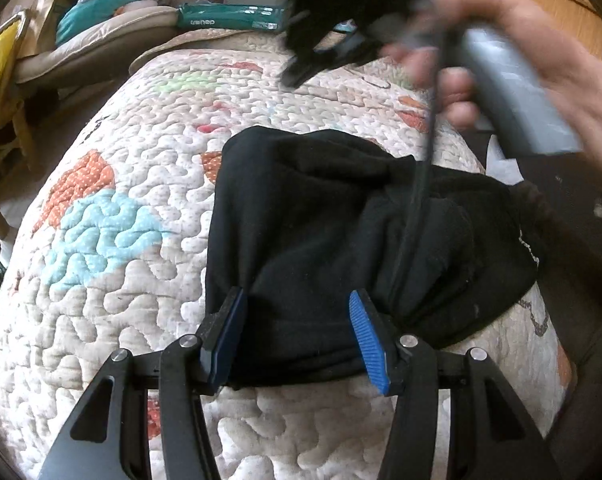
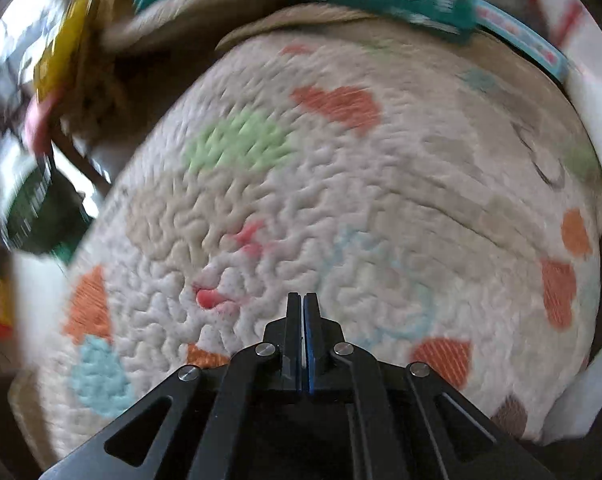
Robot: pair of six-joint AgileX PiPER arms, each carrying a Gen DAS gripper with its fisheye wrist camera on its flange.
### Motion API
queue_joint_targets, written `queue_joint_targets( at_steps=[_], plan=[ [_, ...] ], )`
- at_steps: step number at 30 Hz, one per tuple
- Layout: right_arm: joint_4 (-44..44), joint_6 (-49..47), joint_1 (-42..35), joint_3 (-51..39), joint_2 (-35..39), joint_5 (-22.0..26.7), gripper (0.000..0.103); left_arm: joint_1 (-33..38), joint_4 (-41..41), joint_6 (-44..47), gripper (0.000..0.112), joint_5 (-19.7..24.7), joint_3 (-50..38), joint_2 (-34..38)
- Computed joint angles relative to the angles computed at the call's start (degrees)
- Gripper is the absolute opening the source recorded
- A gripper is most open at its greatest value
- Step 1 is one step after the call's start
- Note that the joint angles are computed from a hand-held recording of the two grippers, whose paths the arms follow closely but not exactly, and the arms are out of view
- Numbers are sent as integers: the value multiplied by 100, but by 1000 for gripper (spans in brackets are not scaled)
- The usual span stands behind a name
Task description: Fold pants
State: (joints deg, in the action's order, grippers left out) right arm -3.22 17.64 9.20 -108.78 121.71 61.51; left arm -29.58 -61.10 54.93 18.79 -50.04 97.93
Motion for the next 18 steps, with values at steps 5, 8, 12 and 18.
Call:
queue_joint_targets(
  at_steps=[5, 8, 12, 18],
  plan=[
    [303, 184, -532, 2465, -1971, -1047, 53, 568, -26, -140, 52, 1162, -258, -83],
    [308, 334, -874, 3722, -2958, -1411, 70, 862, -69, -321, 52, 1496, -443, -98],
    [677, -15, -1004, 4733, -3658, -1510, 61, 1228, 266, -1104, 53, 1721, -974, 167],
    [31, 450, 168, 5083, -3559, -1639, 47, 1184, 1101, -2214, 53, 1824, -1901, 803]
  ],
)
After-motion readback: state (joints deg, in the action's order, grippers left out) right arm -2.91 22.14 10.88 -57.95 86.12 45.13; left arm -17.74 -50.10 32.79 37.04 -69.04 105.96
